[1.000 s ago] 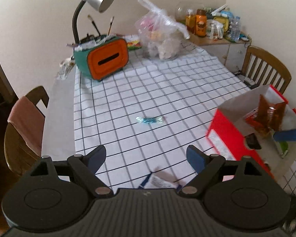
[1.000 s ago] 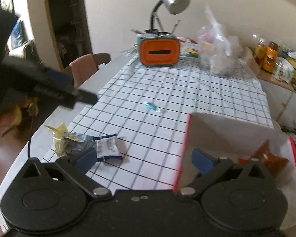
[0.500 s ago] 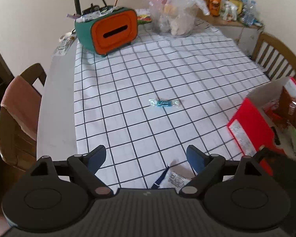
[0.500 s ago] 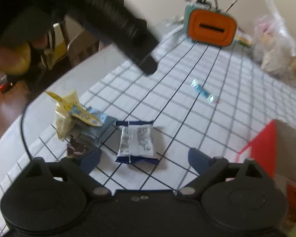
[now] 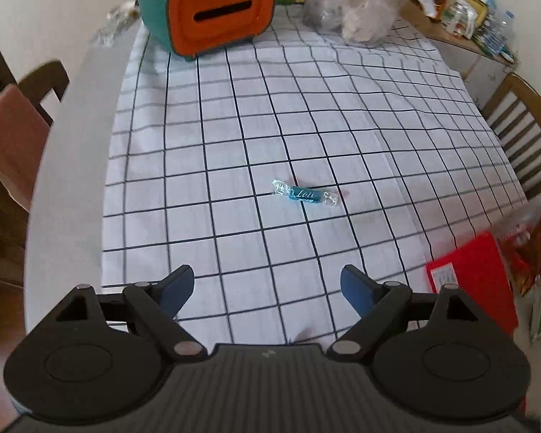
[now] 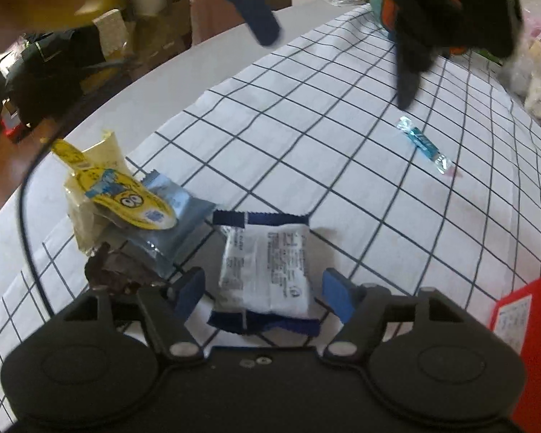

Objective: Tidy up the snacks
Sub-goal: 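Grasp the white-and-blue wrapped packet with the right tool while the left tool grasps the blue candy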

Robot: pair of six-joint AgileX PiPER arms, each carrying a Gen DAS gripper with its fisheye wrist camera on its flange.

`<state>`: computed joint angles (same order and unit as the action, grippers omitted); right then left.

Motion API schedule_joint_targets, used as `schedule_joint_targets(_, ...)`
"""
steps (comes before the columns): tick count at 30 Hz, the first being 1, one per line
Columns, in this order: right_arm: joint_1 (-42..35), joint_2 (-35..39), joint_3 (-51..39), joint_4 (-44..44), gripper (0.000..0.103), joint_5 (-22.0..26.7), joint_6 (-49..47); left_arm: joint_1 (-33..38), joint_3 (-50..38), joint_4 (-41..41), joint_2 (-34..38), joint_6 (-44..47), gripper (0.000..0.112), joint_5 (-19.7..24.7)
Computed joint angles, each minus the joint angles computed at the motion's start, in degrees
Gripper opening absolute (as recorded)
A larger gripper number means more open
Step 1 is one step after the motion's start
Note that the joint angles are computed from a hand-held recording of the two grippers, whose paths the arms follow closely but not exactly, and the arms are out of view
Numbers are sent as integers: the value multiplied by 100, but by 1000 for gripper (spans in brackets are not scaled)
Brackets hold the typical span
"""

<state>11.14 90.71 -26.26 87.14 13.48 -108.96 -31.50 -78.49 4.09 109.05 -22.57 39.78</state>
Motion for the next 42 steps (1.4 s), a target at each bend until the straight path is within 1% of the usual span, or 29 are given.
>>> schedule_joint_targets(1,52,-12,40,226,64,-59,-205,22,-107,-29,108,-14,89,23)
schedule_joint_targets(2,34,-34,78,376,61,-14,-382,45,-225,-64,228,-34,89,48)
schedule_joint_targets(3,37,-51,90,411,60,11,-396,65,-341,-113,342,-31,89,76)
schedule_joint_targets(5,13,-58,118,651,55,15,-588,99,-571,-182,569,-75,88,123)
schedule_joint_targets(8,-101,-63,112,588,52,112,-456,126,-973,-231,925,-238,87,237)
schedule_joint_targets(14,-299,-189,237,611,49,178,-446,128,-2105,-425,1750,-640,78,690)
schedule_joint_targets(16,-506,-287,322,475,49,335,-402,148,-2637,-515,2120,-873,64,980)
schedule_joint_targets(17,-563,-344,376,485,49,372,-436,169,-2883,-562,2289,-1020,61,1118)
schedule_joint_targets(18,-620,-405,432,511,49,408,-486,186,-3059,-609,2423,-1199,59,1196)
schedule_joint_targets(20,-749,-547,563,608,49,491,-624,210,-3284,-682,2610,-1452,59,1236)
schedule_joint_targets(22,-869,-638,675,638,49,572,-655,158,-3481,-561,2746,-1717,59,1263)
schedule_joint_targets(24,-1035,-679,763,676,49,653,-744,102,-3586,-413,2825,-1896,59,1205)
schedule_joint_targets(26,-1271,-695,822,620,49,795,-794,54,-3770,-280,2929,-2021,59,1250)
schedule_joint_targets(28,-1440,-689,878,713,49,861,-937,9,-3975,-120,3056,-2188,54,1372)
schedule_joint_targets(29,-1500,-703,909,749,49,889,-985,-1,-4049,-84,3102,-2242,53,1422)
schedule_joint_targets(31,-1629,-759,942,646,49,940,-897,-7,-4218,-33,3208,-2287,50,1554)
schedule_joint_targets(35,-1849,-884,1012,447,49,1021,-765,-67,-4352,162,3285,-2281,47,1658)
schedule_joint_targets(37,-1868,-935,1030,433,49,1007,-739,-71,-4291,204,3249,-2309,39,1658)
schedule_joint_targets(38,-1874,-949,1030,445,49,993,-740,-75,-4203,223,3198,-2312,38,1629)
schedule_joint_targets(41,-1863,-961,1066,556,49,943,-788,-108,-3871,307,3029,-2293,29,1474)
schedule_joint_targets(42,-1868,-982,1084,549,49,926,-769,-113,-3738,327,2961,-2277,24,1406)
